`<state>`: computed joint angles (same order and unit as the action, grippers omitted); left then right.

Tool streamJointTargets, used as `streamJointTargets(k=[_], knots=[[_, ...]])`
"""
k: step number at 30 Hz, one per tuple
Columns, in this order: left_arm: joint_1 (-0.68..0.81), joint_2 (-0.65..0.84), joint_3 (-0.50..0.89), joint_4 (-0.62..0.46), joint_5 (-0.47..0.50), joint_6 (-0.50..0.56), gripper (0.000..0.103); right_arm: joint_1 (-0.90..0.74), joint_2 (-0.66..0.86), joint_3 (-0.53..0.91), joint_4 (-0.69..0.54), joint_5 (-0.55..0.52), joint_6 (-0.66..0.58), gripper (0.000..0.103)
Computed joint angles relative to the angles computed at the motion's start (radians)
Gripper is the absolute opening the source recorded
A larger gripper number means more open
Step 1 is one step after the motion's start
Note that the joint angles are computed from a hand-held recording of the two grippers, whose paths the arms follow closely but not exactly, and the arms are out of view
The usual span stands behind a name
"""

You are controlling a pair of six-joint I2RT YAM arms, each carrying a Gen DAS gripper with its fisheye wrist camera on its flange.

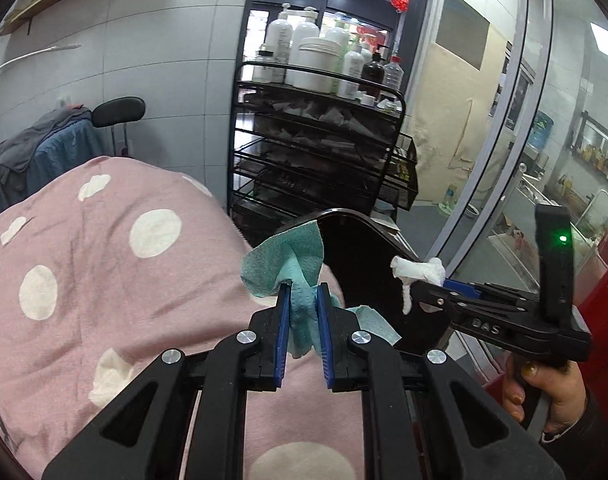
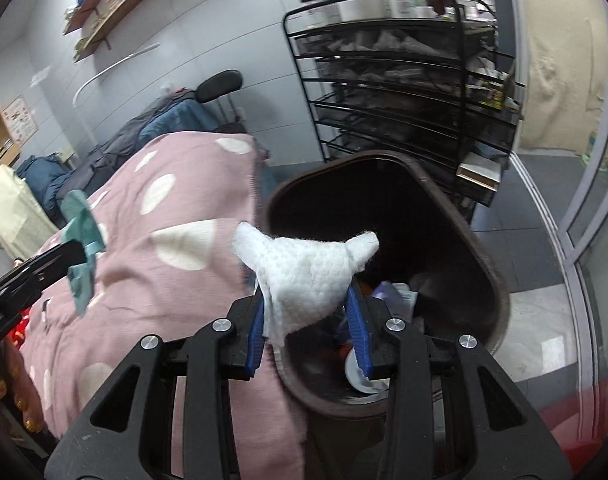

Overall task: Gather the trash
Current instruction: 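Carry the white tissue into the bin and open the right tool, then lower the teal cloth into the bin and open the left tool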

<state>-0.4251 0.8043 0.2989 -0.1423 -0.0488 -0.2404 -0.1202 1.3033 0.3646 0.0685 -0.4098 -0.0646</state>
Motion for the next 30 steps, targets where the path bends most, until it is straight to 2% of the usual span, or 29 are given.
streamJointTargets(k=[4,9,16,19,21,24,30], knots=[[-0.066,0.078,0.018,0.050,-0.028,-0.019,0.014,-0.056,0.126,0.041,0.053,0.016,-0.016,0.036],[-0.131,0.152,0.032,0.101,-0.061,-0.034,0.014,-0.063,0.311,0.107,0.126,0.062,-0.004,0.036],[-0.162,0.224,0.043,0.138,-0.066,-0.037,0.014,-0.043,0.496,0.182,0.190,0.128,0.009,0.037],[-0.166,0.249,0.051,0.151,-0.065,-0.035,0.014,-0.034,0.545,0.198,0.207,0.146,0.017,0.043],[-0.167,0.251,0.051,0.152,-0.063,-0.034,0.014,-0.035,0.566,0.202,0.219,0.143,0.026,0.056],[-0.162,0.265,0.056,0.159,-0.055,-0.027,0.014,-0.028,0.563,0.184,0.241,0.142,0.025,0.064],[-0.173,0.298,0.076,0.173,-0.051,-0.021,0.014,-0.012,0.475,0.092,0.304,0.156,0.039,0.074]])
